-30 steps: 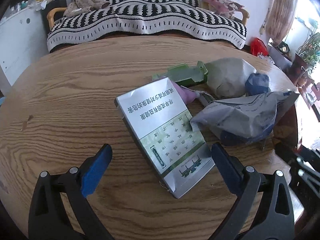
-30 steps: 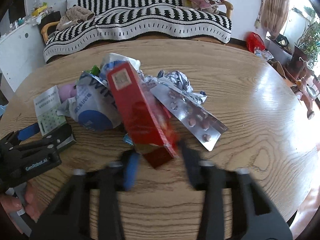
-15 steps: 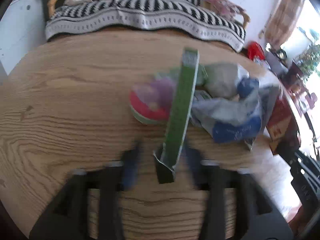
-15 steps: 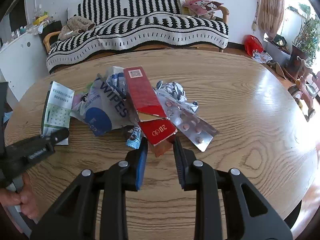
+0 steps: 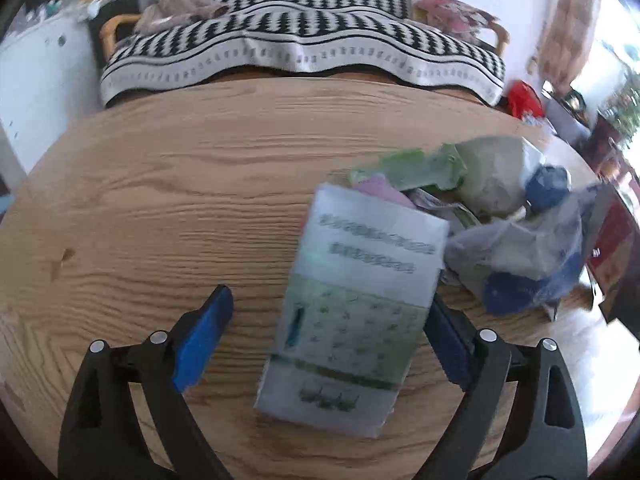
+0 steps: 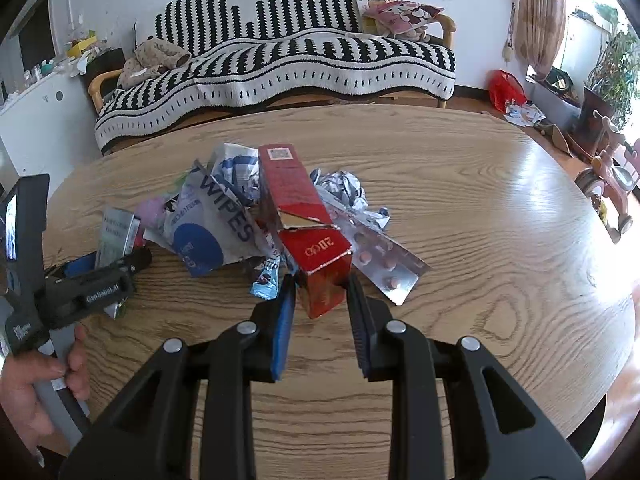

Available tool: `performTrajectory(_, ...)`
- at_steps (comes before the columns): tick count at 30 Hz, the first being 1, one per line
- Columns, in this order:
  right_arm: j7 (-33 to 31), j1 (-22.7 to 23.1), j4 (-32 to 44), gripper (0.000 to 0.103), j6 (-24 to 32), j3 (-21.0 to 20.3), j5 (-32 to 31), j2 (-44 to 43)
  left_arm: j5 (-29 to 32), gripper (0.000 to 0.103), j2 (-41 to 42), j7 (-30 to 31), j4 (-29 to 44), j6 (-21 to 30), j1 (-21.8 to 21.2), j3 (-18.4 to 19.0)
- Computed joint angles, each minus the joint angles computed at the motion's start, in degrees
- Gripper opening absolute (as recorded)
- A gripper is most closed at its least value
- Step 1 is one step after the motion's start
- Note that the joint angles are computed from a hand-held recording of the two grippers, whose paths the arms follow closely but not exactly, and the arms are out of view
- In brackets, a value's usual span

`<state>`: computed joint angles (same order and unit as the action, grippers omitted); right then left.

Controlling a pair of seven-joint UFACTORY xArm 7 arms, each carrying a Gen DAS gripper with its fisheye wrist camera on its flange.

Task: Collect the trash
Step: 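Grasp the white medicine box with the left tool while the right tool grasps the red box, then carry both boxes over the bin and open both tools to drop them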

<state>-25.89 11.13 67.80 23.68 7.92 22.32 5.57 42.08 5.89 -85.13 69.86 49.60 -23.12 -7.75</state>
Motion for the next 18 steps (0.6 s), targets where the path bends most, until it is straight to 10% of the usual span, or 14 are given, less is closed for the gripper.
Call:
performTrajectory(3, 0.25, 0.09, 0.04, 0.027, -0.01, 0.09, 0.1, -0.02, 0.45, 0.057, 1.28, 3.18, 2.23, 3.28, -0.85, -0.48)
performTrajectory(18, -5.83, -1.92, -0.06, 0.025, 3.25, -0.75, 10.43, -2.39, 2.61, 0.057, 0.48, 2.88, 7.02, 7.94, -3.23, -1.29)
